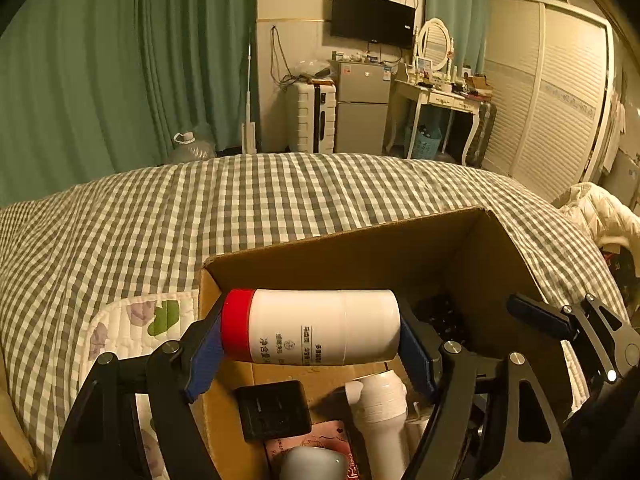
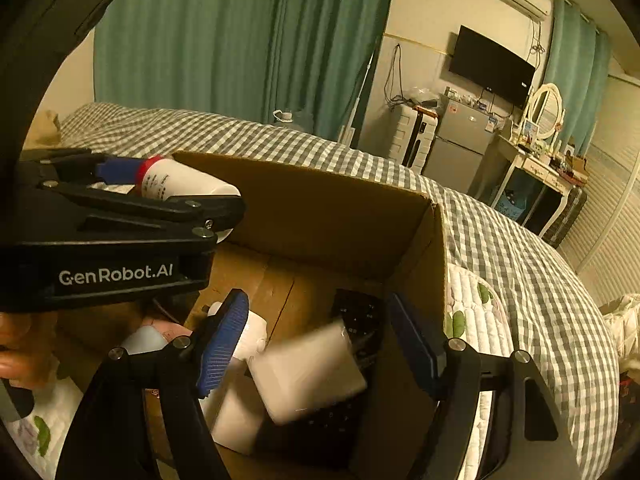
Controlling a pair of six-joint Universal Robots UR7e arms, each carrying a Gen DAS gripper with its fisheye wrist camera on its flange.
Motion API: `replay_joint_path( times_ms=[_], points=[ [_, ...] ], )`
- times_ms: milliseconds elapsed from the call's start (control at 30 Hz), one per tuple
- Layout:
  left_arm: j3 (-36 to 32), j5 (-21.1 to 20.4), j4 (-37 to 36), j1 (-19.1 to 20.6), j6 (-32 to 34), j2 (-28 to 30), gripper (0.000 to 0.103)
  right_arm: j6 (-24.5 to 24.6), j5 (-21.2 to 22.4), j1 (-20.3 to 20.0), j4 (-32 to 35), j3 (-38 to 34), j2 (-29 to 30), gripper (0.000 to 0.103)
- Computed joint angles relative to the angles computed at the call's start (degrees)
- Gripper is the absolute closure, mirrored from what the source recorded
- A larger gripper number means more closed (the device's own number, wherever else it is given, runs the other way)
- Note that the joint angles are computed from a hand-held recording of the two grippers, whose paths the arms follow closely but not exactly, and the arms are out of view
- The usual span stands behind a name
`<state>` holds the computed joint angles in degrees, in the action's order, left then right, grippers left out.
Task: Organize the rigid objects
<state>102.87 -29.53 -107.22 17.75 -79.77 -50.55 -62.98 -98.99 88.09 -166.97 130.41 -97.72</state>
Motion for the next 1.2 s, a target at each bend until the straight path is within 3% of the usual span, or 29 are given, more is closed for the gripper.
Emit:
replay_joint_path(
  times_ms=[67, 267, 467, 567, 667, 733, 867, 933, 1100, 1200],
  points=[
    [-0.73, 1.40, 3.47, -0.67, -2.08, -0.18, 0.014, 0.44, -0.01, 0.05, 1.40, -0.28, -0.71, 0.030],
    [-2.50, 4.35, 12.03, -3.76, -9.21, -1.79, 0.011, 1.98, 1.84, 0.37, 2.92, 0.01, -5.34, 0.028],
    [-6.06, 6.94, 26.16, -7.68, -19.87, -3.29, 0.006, 4.19, 3.59, 2.19, 5.93, -0.84, -10.85, 0.024],
    [-9.96, 8.39, 39.31, -10.46, -29.27, -2.89, 0.001, 5.64, 4.33, 3.26, 6.88, -1.08, -13.20, 0.023],
    [-13.28, 9.47, 49.08, -13.07, -36.11, -1.97, 0.000, 7.71, 5.12, 4.33, 7.97, -0.88, -16.48, 0.011],
    [-14.03, 9.94, 51.06, -14.49, -37.07, -1.98, 0.000, 7.84, 5.44, 4.65, 8.72, -0.96, -18.01, 0.007],
    [-18.69, 8.81, 63.26, -17.34, -46.42, 0.24, 0.000, 8.69, 4.33, 5.99, 10.09, -1.13, -21.14, 0.006],
    [-20.77, 7.63, 68.54, -18.44, -50.52, 1.57, 0.000, 9.18, 5.64, 5.40, 11.60, -1.30, -23.40, 0.000],
    [-23.57, 4.58, 75.32, -20.81, -56.40, 3.39, 0.000, 11.00, 9.83, 2.99, 16.91, -1.45, -29.23, 0.000],
    [-22.85, 3.94, 75.05, -22.32, -57.08, 3.18, 0.000, 9.64, 11.00, 2.16, 19.08, -1.25, -32.27, 0.000]
  ],
)
